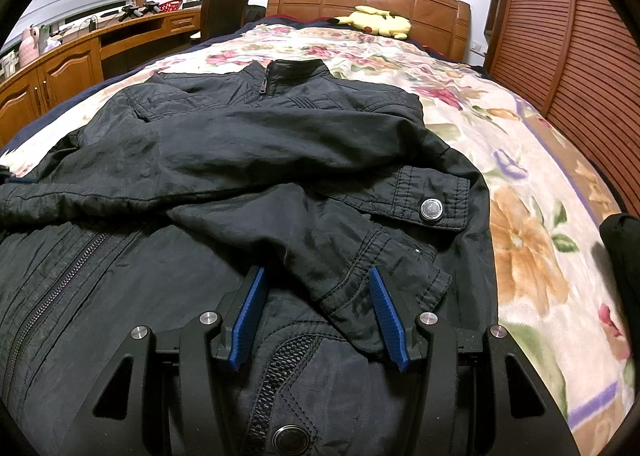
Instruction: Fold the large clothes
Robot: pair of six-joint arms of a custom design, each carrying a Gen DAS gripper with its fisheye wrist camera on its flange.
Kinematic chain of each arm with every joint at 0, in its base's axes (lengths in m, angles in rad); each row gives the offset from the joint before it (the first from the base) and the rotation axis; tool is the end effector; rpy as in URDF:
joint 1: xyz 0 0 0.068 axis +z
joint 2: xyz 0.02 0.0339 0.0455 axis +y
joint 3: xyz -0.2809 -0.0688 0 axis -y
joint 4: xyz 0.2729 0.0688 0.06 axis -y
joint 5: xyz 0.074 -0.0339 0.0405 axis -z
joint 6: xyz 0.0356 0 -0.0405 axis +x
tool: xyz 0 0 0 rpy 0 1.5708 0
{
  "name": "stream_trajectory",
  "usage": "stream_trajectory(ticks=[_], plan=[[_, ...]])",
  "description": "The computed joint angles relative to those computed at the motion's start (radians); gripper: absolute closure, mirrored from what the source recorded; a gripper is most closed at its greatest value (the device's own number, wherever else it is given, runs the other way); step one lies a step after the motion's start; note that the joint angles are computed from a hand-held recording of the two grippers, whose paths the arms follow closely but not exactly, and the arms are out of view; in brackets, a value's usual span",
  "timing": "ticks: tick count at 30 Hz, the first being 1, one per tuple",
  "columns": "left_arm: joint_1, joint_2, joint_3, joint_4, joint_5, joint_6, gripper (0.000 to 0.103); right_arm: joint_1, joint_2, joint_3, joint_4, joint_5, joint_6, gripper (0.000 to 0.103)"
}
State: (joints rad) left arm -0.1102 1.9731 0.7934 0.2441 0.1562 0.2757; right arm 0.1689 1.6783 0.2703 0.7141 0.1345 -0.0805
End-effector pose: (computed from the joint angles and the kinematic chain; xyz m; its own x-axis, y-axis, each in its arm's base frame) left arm 0.3515 -0.0445 0.0547 -0.7153 0.3497 -0.6050 0.4106 0.9109 0.0410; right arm 0.2350 0.0352 0.0633 -0.6232 -0.1871 -0.7594 -0.1154 0.9823 -0.1473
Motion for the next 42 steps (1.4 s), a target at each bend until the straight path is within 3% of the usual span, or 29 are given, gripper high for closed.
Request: stream_trajectory(ticks=[12, 15, 16, 18, 22, 23, 24, 26, 33, 38, 42], plan=[[0.035, -0.113, 0.054, -0.002, -0.009, -0.056, 0.093, -0.002, -0.001, 0.002, -0.004, -0.004, -0.001, 0.048], [0.038, -0.123, 0.038, 0.004, 0.005, -0.063, 0.088, -0.002, -0.001, 0.002, -0.004, -0.004, -0.001, 0.048], [0.043, -0.129, 0.024, 0.01, 0.017, -0.067, 0.085, -0.002, -0.001, 0.002, -0.004, -0.004, -0.001, 0.048], [0.06, -0.14, -0.001, 0.025, 0.063, -0.072, 0.064, -0.002, -0.001, 0.002, -0.004, -0.004, -0.001, 0.048], [0.076, -0.187, -0.067, 0.036, 0.105, -0.067, 0.058, -0.006, -0.008, 0.005, -0.017, -0.009, -0.004, 0.048], [0.08, -0.206, -0.091, 0.047, 0.114, -0.061, 0.051, -0.008, -0.012, 0.006, -0.024, -0.011, -0.006, 0.048], [0.081, -0.224, -0.117, 0.063, 0.118, -0.06, 0.035, -0.007, -0.017, 0.008, -0.034, -0.011, -0.006, 0.048], [0.088, -0.268, -0.175, 0.098, 0.13, -0.06, 0.02, -0.013, -0.039, 0.014, -0.07, -0.018, -0.009, 0.048], [0.092, -0.359, -0.298, 0.112, 0.155, -0.043, 0.02, -0.045, -0.247, -0.056, -0.199, -0.094, 0.001, 0.048], [0.076, -0.394, -0.368, 0.131, 0.156, -0.069, 0.02, -0.091, -0.412, -0.132, -0.294, -0.152, -0.007, 0.037], [0.054, -0.424, -0.447, 0.191, 0.123, -0.066, 0.02, -0.108, -0.557, -0.19, -0.398, -0.137, -0.028, 0.036]])
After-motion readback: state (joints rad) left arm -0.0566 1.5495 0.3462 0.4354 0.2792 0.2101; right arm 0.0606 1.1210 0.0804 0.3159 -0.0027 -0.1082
